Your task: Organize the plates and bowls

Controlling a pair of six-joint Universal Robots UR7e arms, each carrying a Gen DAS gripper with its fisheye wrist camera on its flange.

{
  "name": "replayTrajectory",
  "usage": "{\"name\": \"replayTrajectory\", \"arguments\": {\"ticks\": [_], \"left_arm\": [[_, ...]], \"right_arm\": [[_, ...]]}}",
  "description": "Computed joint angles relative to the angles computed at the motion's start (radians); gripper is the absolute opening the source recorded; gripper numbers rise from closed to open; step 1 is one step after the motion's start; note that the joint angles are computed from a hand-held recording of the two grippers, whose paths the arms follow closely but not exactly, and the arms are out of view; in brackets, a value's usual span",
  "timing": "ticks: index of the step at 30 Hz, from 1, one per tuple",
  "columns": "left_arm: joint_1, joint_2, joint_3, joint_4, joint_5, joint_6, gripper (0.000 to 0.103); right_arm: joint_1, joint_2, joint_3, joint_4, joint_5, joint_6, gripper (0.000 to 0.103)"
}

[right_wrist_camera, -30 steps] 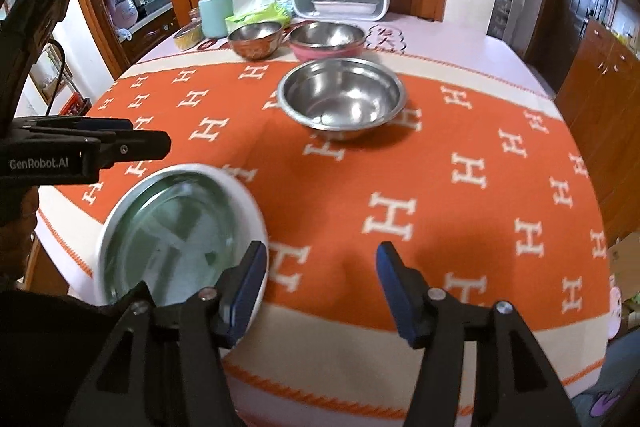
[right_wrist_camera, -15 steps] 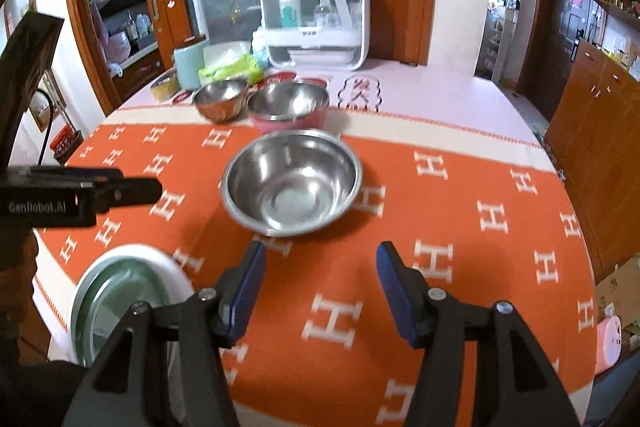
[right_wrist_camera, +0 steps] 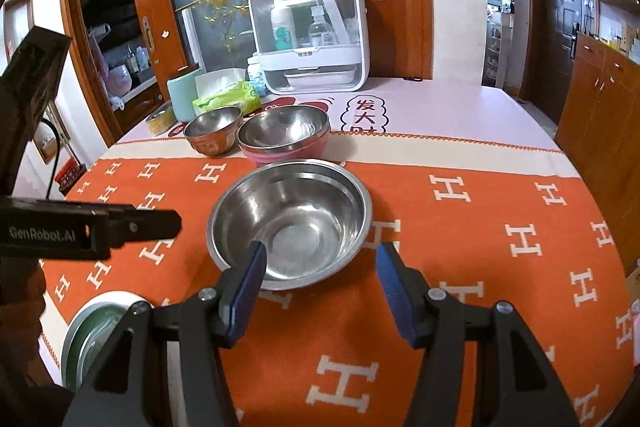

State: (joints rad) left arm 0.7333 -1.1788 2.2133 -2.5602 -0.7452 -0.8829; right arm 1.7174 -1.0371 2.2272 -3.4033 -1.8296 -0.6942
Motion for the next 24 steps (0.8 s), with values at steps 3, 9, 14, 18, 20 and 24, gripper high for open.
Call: {"name": "replayTrajectory", "arguments": {"ticks": [3,9,14,18,20,24], "left_arm": [[0.021,0.031,-0.016,-0.024,-0.022,0.028,0.073],[0.064,0.084,-0.053,-0.050,-0.059,0.064,0.072],[0.086,0.114,-0.072,-0.064,-0.070,0.082,0.065],[0.102,0.129,-0.080,-0.080,-0.094,0.093,0.054],[0.112,0.136,-0.082,-0.105,-0.118,0.108,0.049],[0.119,0.154,-0.097,-0.101,-0.126,0.120,0.035]], "right_arm": [[-0.012,0.011,-0.008,0.012,0.009,-0.003,0.057],[-0.033,0.030,-0.029,0.050,0.019,0.010,0.057],[-0.050,0.037,-0.043,0.090,0.040,0.027,0.055],[-0.056,0.046,-0.056,0.117,0.034,0.036,0.041],[-0.063,0.042,-0.056,0.128,0.049,0.041,0.038],[-0.071,0.038,-0.058,0.146,0.067,0.038,0.038]]}}
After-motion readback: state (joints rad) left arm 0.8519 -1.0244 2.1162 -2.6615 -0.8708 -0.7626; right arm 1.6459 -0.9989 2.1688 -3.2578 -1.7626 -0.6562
